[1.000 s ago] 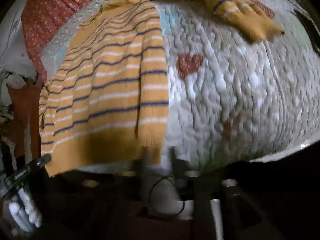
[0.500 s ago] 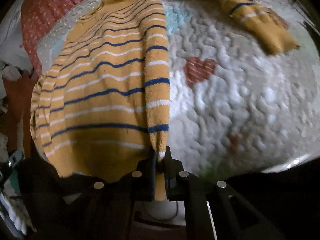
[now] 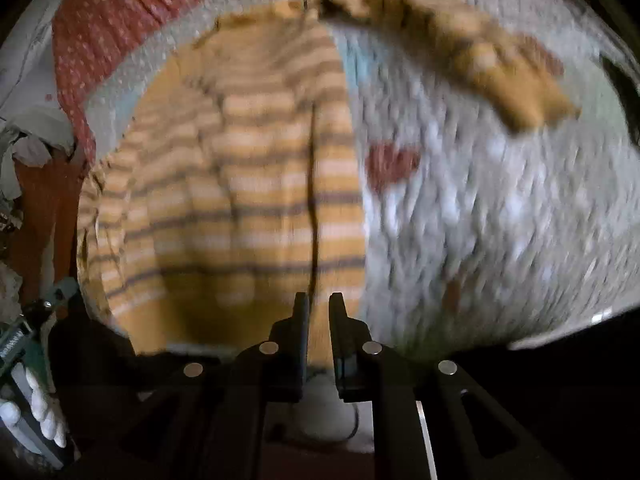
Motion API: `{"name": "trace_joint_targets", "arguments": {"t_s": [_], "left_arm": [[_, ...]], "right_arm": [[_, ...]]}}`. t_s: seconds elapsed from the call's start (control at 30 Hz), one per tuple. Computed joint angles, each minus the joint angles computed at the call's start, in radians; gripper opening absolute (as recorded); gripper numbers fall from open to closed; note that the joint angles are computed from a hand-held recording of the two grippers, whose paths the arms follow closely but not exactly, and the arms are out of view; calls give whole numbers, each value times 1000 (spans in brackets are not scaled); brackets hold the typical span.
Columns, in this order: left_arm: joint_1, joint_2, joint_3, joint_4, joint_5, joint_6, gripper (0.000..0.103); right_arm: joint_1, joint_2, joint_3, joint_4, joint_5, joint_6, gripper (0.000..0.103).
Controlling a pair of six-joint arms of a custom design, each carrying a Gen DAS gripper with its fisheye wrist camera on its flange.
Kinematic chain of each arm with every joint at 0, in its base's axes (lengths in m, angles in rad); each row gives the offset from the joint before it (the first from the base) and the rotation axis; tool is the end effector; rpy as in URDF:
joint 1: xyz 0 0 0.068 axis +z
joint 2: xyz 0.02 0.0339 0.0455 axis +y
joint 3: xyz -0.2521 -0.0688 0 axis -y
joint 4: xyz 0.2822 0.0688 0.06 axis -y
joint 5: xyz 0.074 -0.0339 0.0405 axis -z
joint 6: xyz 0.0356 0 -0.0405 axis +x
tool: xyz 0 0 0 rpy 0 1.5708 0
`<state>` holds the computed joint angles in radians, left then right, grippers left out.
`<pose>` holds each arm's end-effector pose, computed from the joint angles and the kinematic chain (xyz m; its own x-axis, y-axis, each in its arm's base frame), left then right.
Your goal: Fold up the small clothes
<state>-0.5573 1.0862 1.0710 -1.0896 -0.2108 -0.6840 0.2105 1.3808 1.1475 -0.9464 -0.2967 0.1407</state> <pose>0.2030 -0.1177 0.2951 -0.8640 -0.1896 -0.4664 -0.1401 0.9803 -0.1390 0.2932 0.0733 0.2543 -0.9385 -0.0634 -0.3395 -0.1790 0.9300 0.3211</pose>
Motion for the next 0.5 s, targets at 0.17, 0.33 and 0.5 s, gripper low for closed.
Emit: {"name": "trace_joint_targets", "arguments": {"t_s": [0.17, 0.33, 0.5], "left_arm": [[12, 137, 67, 84, -57, 84, 36], [75, 215, 100, 153, -39, 112, 38], [154, 288, 126, 208, -12, 132, 42]], "right_arm": [[48, 67, 122, 24, 69, 27, 23], [127, 170, 241, 55, 124, 39, 33], [161, 261, 320, 97, 147, 51, 44]]}}
